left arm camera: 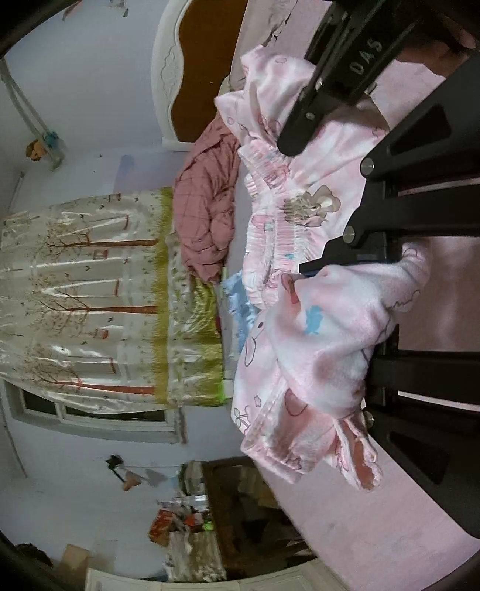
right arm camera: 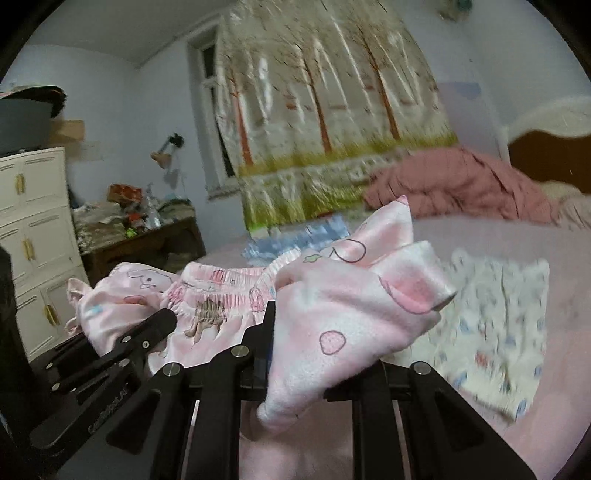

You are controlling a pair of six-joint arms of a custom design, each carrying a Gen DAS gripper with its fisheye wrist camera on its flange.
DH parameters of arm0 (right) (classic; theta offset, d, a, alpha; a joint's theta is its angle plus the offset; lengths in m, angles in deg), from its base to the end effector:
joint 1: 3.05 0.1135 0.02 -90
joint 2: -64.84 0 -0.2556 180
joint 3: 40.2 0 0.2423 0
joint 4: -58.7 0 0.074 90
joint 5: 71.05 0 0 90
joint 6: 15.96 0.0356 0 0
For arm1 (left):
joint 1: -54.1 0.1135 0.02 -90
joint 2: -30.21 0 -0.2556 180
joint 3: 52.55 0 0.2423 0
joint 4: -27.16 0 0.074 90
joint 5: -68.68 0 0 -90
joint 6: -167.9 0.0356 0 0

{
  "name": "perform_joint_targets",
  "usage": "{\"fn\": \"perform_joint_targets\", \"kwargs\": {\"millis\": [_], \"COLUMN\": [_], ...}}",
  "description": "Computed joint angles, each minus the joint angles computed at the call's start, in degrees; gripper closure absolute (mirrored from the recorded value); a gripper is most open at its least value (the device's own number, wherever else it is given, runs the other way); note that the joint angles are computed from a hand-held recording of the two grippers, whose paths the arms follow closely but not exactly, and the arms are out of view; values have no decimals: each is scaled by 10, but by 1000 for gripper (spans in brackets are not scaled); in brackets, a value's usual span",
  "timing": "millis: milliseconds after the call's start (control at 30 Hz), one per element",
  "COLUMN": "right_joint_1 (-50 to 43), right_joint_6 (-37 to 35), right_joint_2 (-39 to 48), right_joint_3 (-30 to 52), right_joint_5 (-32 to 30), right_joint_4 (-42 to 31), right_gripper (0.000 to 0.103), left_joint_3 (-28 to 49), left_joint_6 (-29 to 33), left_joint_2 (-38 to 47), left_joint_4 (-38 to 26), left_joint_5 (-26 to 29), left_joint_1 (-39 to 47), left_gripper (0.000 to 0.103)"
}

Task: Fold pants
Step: 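Lift the folded pink pants with both tools and carry them toward the clothes stack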

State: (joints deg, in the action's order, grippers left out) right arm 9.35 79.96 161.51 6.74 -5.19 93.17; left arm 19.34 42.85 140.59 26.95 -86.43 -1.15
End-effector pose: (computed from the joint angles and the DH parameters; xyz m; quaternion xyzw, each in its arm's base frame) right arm 0.2987 0.0806 0.1545 -0.1706 0.7687 0.2586 0.5595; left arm 0.2364 -0.2840 0.1467 -0.0961 0.7889 0.0834 0.6012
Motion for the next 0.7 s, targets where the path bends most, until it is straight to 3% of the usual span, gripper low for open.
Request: {"fn": "perform_joint_targets", "kwargs": {"millis": [133,300,367,433,500,633,700], "right_joint_1": [6,29,43,49,60,75,84], "right_joint_6": [4,-17,-21,-24,-29,-27,-15], "right_joint_2": [-33,-46,-44,-40,-25,32,99], "right_joint_3": [22,73,106,135,187,299,420], "right_joint_5": [-3,25,43,48,61,71,82], "right_joint_4": [-29,-57,-67,-74,-79,-77,-107], "right_gripper": [85,85,85,85,85,85,85], "left_joint_3": [-9,3,9,15,36,101,148], "left_joint_6": [43,160,222,330,421,468,520], "left_joint_2": [-41,-60,-62,-51,-37,-17,14], "left_joint_4": [7,60,103,190,253,269,303], "left_joint_5": [21,-5,-14,-32,-27,41,73], "left_joint_1": [21,34,46,60,87,157,197], "left_gripper": [85,85,85,83,83,83,83]}}
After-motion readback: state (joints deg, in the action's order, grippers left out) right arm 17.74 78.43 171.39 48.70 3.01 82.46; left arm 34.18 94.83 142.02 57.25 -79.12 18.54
